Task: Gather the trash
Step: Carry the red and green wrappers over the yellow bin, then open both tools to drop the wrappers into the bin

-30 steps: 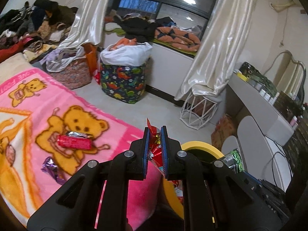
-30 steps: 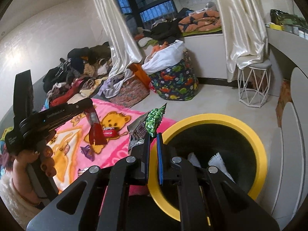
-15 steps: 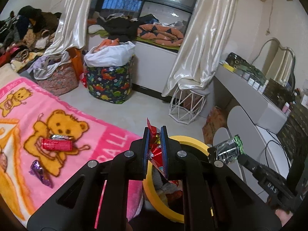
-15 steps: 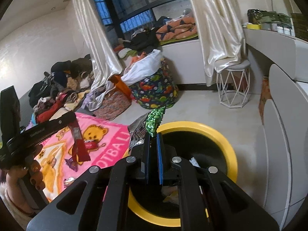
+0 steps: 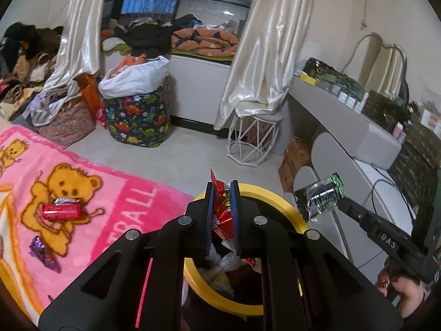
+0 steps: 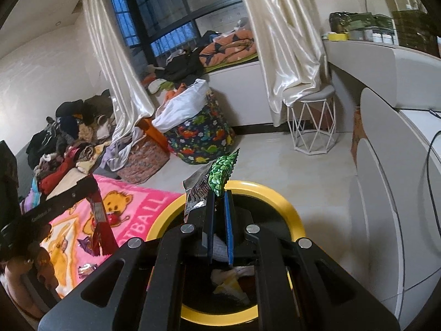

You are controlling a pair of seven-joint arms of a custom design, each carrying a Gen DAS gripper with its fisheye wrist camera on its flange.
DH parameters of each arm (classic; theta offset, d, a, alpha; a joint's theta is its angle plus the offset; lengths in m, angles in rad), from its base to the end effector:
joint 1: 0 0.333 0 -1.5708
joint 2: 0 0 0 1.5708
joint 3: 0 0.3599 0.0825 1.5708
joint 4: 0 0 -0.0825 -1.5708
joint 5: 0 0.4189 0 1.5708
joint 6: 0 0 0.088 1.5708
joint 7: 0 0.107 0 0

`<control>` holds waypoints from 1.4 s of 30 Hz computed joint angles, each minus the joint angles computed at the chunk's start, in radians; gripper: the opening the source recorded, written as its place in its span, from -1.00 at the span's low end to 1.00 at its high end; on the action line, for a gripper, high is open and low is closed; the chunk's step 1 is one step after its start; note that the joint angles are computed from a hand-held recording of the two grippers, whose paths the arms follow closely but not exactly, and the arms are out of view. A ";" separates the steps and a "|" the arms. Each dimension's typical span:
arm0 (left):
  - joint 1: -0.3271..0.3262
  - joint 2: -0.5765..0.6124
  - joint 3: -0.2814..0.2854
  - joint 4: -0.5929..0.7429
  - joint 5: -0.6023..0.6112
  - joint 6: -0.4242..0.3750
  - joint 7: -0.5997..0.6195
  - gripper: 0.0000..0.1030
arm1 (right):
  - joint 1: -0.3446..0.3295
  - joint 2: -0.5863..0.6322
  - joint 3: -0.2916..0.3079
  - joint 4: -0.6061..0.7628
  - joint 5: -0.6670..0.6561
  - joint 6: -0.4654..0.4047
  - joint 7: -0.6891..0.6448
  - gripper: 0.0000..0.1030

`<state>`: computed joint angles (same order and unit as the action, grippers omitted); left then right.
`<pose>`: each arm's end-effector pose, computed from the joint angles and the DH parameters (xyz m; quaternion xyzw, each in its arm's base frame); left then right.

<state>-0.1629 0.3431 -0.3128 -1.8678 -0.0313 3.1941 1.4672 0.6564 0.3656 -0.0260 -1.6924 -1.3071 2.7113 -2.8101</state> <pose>0.6535 -0.3018 0.4840 -0.5324 0.6970 -0.4432 0.1849 0.5739 0.4641 0.4616 -0.5505 0.6752 -0.2560 0.4191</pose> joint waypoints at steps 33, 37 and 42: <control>-0.007 0.140 -0.099 0.132 -0.114 -0.197 0.240 -0.86 | -0.032 0.014 -0.012 -0.054 0.093 0.045 0.006 -0.86; -0.017 0.159 -0.088 0.158 -0.130 -0.224 0.246 -0.86 | -0.027 0.024 -0.021 -0.049 0.123 0.061 -0.027 -0.86; -0.020 0.183 -0.087 0.191 -0.145 -0.236 0.261 -0.85 | -0.025 0.036 -0.032 -0.046 0.173 0.085 -0.072 -0.81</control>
